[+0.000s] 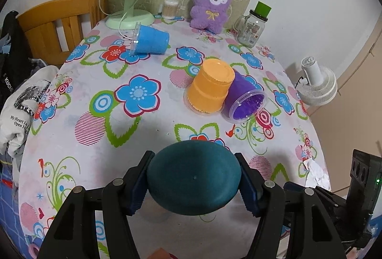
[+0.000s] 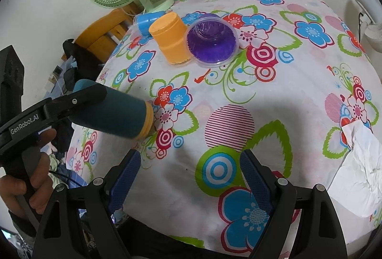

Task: Flip cup upside down
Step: 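Lower the teal cup rim-down toward the tablecloth with the left gripper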

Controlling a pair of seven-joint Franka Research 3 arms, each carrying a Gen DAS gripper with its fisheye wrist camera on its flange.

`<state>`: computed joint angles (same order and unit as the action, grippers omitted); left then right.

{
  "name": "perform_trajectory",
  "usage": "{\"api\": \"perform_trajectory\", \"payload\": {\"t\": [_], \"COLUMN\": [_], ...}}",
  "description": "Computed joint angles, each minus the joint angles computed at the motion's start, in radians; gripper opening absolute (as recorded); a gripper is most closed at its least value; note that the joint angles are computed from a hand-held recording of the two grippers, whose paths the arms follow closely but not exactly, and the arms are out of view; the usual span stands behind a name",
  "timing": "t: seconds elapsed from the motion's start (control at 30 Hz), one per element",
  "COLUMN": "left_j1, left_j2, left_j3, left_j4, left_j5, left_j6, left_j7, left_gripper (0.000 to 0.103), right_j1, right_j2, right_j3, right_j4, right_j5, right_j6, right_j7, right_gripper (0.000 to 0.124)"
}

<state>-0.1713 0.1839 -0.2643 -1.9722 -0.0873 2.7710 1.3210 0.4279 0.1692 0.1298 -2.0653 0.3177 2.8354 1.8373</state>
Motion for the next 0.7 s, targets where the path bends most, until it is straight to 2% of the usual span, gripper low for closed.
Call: {"api": "perform_trajectory", "payload": {"t": [0.43, 0.7], "left_j1": [-0.005, -0.019], "left_j2": [-0.087, -0.139], "left_j3": [0.021, 0.042], "left_j4": [-0.081, -0.128], "left_j5": [0.035, 0.108], "left_j6": [0.084, 0.121], "left_j7": [-0.043, -0.107], "left_gripper": [0.068, 0.068], "right_j1": [0.006, 0.012], "right_j2": [0.010, 0.009], "right_j3": [0.006, 0.008], "right_j4": [0.021, 0.023], "right_j5": [-0.001, 0.004], "right_j6": [-0.009, -0.006], "right_j7": [-0.017, -0.028], "right_gripper": [0.087, 0.087]}}
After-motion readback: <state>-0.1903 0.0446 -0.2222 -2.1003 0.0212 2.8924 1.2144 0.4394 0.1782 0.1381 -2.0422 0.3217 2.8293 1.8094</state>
